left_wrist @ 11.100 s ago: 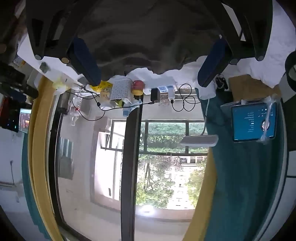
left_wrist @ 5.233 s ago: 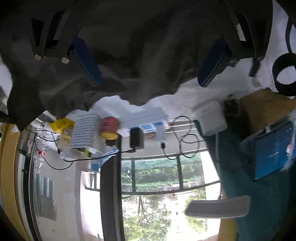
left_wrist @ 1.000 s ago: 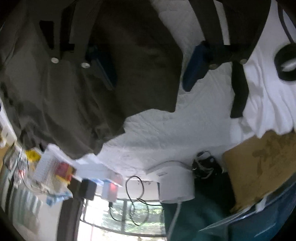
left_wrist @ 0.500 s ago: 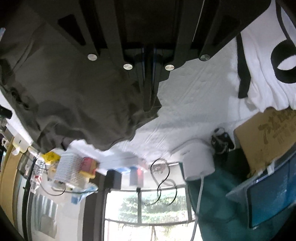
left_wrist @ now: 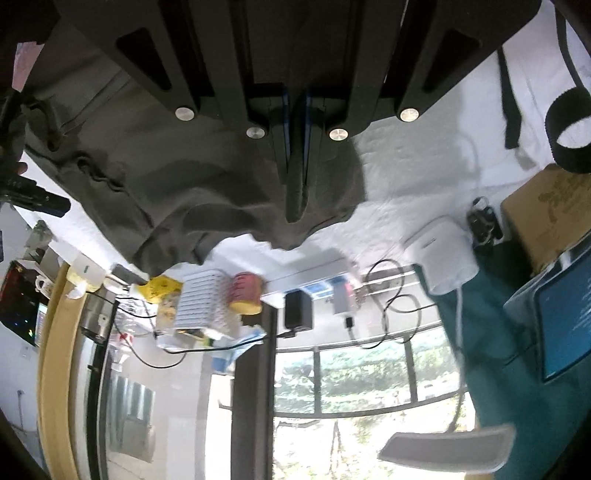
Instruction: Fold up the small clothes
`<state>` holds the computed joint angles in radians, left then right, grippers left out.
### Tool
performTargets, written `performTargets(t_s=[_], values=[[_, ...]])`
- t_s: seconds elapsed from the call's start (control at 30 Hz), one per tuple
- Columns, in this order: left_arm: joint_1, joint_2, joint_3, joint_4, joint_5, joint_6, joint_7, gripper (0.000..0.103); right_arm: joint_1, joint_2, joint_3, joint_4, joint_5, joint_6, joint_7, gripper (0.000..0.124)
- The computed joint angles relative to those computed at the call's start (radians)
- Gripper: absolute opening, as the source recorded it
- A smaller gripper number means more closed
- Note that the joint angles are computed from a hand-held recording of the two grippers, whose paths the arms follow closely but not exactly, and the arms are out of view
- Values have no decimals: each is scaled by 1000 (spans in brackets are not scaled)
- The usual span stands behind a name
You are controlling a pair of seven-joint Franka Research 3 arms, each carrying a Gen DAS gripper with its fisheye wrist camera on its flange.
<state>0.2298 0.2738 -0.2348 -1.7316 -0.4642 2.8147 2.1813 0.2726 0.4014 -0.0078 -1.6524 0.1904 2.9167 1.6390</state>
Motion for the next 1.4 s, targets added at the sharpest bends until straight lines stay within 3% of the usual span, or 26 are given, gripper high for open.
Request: performTargets(t_s=[0.57, 0.67, 0.8, 0.87, 0.97, 1.03, 1.1, 1.13, 1.4], values=[[-60, 58, -24, 78, 57, -84, -68, 2, -98, -65, 61, -117, 152, 74, -139, 57], [-75, 89, -28, 114, 78, -114, -76, 2, -103, -67, 62, -123, 170, 78, -152, 57], [-114, 148, 5, 185, 166, -206, -185, 3, -111, -67, 64, -124, 190, 74, -171, 57], [-109, 160, 3, 202, 175, -247, -212, 4, -113, -69, 66, -125, 198, 73, -179, 57], [-90, 120, -6, 153, 169, -248, -198, 6, -110, -73, 62, -128, 200, 75, -184, 57], [-73, 83, -13, 112, 143, -238, -170, 20, -107, -76, 59, -131, 201, 77, -183, 57], [-56, 29, -10, 49, 103, -210, -145, 66, -104, -77, 58, -134, 201, 78, -184, 57], [-53, 11, -5, 30, 86, -202, -138, 72, -102, -78, 57, -134, 199, 78, -182, 57], [-50, -107, 61, -129, 9, -197, -47, 74, -87, -77, 63, -128, 188, 60, -191, 57]])
